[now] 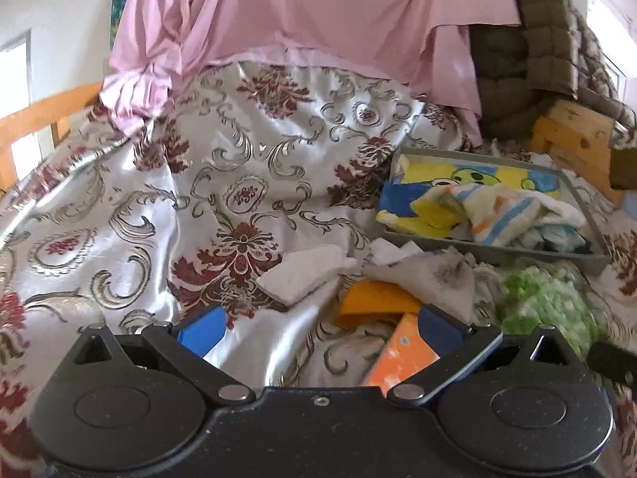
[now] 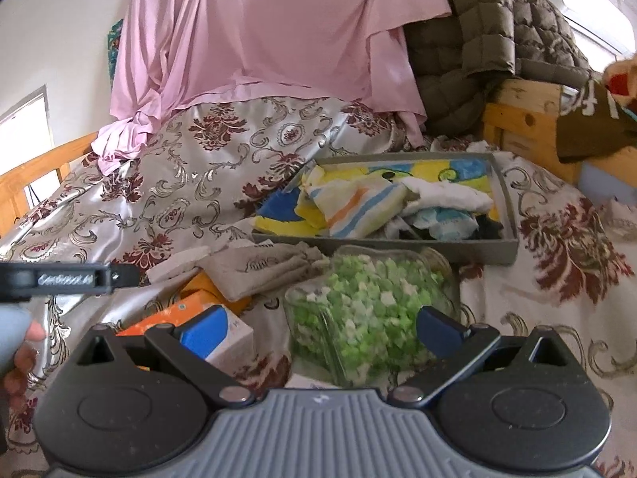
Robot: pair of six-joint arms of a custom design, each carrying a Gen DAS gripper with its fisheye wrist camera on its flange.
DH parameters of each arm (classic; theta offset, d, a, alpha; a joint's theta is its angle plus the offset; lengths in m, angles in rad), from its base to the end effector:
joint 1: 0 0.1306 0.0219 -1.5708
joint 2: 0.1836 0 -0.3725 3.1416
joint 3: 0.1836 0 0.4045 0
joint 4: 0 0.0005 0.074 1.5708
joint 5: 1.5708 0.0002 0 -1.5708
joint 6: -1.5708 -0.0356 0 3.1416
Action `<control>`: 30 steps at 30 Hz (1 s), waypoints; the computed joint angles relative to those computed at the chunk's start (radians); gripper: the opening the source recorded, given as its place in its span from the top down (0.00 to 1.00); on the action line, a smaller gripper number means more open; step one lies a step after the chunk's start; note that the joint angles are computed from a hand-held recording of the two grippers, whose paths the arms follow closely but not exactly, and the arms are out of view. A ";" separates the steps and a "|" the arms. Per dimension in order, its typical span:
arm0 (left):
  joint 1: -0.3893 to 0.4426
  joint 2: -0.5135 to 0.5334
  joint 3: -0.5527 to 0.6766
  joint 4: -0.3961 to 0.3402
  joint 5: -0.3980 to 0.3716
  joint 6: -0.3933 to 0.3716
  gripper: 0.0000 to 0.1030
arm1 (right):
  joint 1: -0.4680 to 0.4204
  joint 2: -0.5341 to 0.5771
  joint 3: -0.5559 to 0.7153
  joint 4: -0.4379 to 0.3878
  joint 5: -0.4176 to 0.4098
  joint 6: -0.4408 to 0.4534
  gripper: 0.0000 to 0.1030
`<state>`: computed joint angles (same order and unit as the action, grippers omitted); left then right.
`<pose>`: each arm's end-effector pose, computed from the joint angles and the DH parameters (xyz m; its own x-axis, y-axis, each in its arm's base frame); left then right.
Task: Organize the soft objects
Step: 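Lower the left gripper to the white cloth while the right gripper lowers to the beige drawstring bag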
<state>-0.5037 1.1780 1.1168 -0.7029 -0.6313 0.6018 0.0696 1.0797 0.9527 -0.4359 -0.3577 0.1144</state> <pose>0.3798 -0.1859 0.3990 -0.5088 -0.2414 -0.8263 -0.3295 0.9414 -0.0721 0.3993 0.0398 0.3769 -0.4877 -0.1412 -0.8615 -0.4189 0.9036 0.0891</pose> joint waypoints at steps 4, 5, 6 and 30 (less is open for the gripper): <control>0.067 0.016 -0.010 0.069 0.050 -0.035 0.01 | 0.025 0.023 0.019 -0.003 0.013 0.025 0.00; 0.087 0.017 -0.018 0.092 0.081 -0.046 0.01 | 0.032 0.029 0.024 -0.006 0.017 0.032 0.00; 0.104 0.016 -0.026 0.111 0.110 -0.056 0.01 | 0.040 0.037 0.030 -0.010 0.022 0.041 0.00; 0.348 0.152 -0.018 0.292 0.542 -0.300 0.02 | 0.213 0.344 0.262 0.030 0.101 0.091 0.00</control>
